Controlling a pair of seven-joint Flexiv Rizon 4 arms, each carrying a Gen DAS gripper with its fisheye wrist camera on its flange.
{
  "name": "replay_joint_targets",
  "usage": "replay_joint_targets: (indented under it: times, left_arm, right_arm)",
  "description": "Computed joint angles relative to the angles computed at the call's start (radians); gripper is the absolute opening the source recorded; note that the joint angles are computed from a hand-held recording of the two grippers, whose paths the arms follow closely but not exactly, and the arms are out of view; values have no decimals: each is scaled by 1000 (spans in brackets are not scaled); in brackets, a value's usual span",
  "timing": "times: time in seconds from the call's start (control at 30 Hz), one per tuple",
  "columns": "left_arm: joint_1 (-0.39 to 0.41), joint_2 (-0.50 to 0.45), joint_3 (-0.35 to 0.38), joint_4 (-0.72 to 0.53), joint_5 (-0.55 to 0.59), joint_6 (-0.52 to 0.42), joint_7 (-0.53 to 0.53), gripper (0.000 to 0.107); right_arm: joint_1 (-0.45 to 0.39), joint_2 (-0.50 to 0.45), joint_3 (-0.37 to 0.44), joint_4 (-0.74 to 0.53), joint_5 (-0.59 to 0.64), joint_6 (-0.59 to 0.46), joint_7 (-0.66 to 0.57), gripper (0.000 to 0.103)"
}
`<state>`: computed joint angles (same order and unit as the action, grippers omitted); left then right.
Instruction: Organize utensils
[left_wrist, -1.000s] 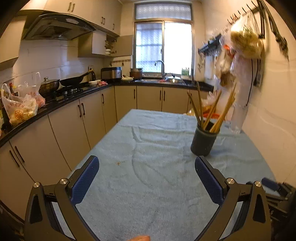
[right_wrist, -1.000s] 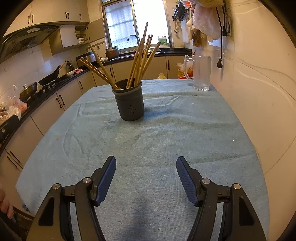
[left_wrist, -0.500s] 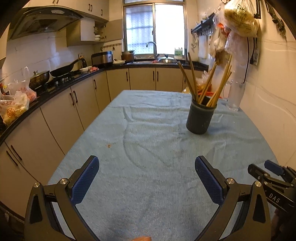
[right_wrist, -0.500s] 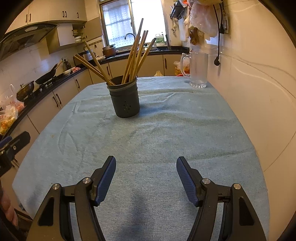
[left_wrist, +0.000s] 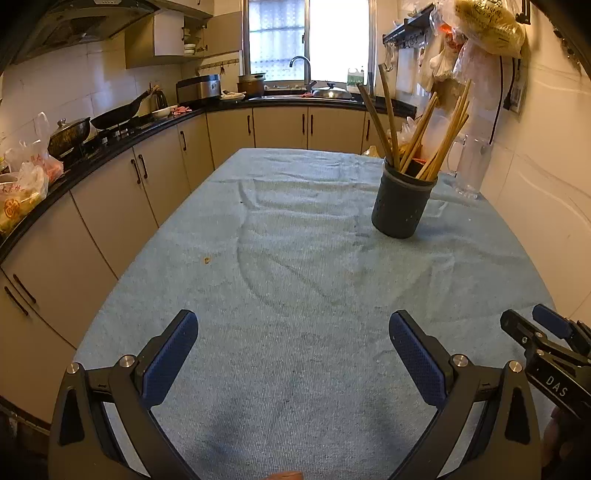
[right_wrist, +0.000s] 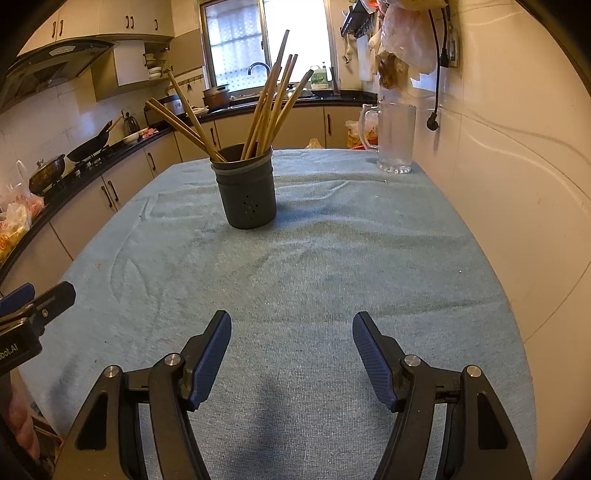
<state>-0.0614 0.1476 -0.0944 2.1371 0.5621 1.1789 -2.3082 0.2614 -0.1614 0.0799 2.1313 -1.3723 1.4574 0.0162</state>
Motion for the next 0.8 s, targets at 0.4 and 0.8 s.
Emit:
replay_joint_targets:
  times: [0.4,0.8]
  left_arm:
    - [-9,-12,10,6,-44,-13,32,103]
    - [-19,-26,16,4,-64,-21,53,103]
  right_arm:
    - [0,-2,1,0,-6,-2,4,73]
    - [-2,-3,1,-1,-19,-3,14,74]
